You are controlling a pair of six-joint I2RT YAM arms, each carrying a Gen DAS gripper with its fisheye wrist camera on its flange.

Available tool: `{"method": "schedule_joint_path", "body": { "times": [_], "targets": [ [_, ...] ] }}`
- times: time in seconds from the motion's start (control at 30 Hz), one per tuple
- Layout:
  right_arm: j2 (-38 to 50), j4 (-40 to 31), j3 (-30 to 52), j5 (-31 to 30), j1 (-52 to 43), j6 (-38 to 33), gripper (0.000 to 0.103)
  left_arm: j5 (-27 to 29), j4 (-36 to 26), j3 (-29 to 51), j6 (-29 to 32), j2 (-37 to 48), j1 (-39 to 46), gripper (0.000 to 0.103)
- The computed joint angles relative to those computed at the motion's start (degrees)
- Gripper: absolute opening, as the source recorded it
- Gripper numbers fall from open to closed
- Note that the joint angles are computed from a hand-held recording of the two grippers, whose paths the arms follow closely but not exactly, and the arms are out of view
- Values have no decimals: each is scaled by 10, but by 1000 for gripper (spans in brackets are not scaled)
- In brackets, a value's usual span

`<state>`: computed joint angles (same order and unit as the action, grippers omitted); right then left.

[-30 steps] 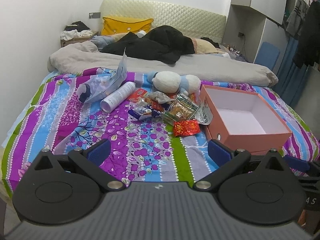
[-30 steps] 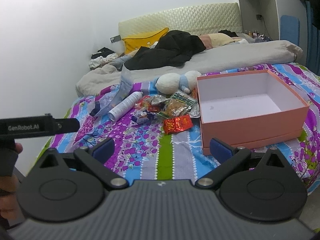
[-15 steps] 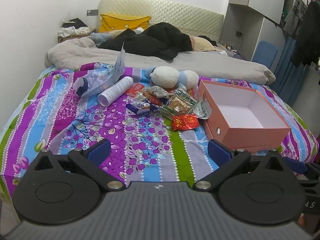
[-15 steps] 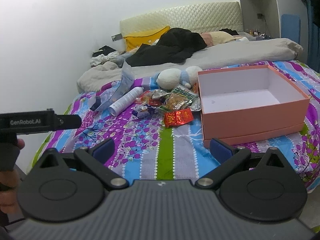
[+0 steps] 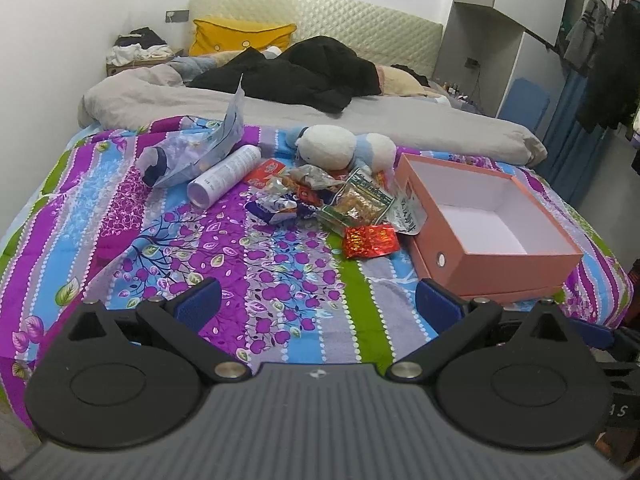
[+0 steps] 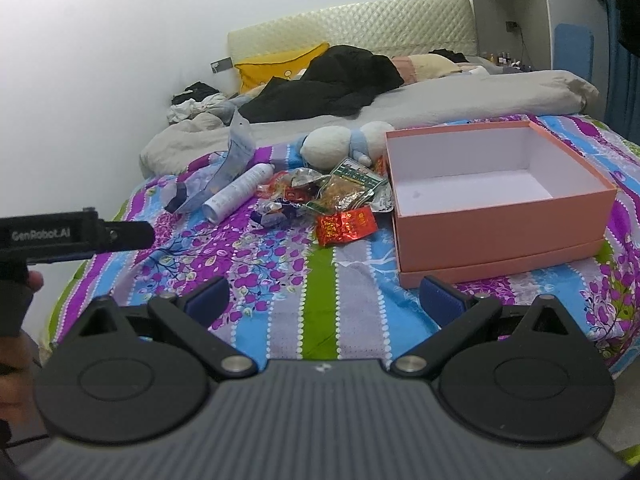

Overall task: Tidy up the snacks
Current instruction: 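Move both tools toward the snack pile beside the pink box, then grasp the blue-and-white chip bag with the left gripper while the right grasps the red candy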

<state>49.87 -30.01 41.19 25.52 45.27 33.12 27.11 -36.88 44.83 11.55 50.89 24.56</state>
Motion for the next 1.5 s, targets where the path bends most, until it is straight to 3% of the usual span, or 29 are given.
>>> {"method": "schedule_joint_path", "body": {
  "times": [0.5,0.6,0.73,1.03,1.37,1.5],
  "targets": [
    [108,116,-1,-23,-33,-39,103,-36,111,10,2,145,-14,103],
    [135,157,-5,-59,-44,-38,103,-44,136,21,-1,194,-17,103],
    [186,180,10,-48,-33,-51,103,-45,164,43,-4,260,-18,103],
    [293,294,20,-45,-51,-115,103,-103,311,54,30,388,-51,103],
    [448,376,75,-73,-103,-172,98,-84,354,200,38,603,-73,103],
    [518,392,115,-83,-120,-196,87,-85,345,298,54,689,-88,103]
  ]
}}
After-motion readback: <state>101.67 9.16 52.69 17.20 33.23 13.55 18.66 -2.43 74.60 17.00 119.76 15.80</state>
